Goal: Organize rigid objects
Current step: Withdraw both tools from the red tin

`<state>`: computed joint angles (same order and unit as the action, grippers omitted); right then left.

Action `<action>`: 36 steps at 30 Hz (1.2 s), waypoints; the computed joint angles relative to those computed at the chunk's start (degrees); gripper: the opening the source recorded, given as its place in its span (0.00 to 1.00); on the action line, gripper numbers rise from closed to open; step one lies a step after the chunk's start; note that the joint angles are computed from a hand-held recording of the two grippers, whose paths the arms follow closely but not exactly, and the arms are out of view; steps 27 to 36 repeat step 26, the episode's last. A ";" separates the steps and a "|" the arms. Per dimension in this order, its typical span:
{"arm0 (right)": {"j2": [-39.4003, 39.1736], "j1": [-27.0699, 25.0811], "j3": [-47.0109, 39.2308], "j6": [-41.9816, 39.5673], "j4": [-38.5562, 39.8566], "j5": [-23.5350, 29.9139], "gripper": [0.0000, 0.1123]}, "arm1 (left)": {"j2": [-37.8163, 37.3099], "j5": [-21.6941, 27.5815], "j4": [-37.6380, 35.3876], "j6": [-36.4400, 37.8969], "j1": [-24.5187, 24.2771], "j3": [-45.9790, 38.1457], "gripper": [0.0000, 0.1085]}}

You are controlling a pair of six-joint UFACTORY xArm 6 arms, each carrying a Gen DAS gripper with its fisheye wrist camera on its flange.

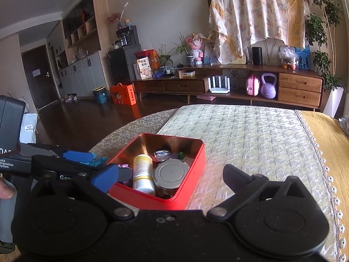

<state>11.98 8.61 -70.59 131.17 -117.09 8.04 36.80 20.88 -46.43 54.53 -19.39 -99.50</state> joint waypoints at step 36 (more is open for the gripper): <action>-4.03 1.61 5.55 4.51 -3.19 2.82 0.91 | -1.63 -3.42 -3.76 2.27 -1.15 2.37 0.94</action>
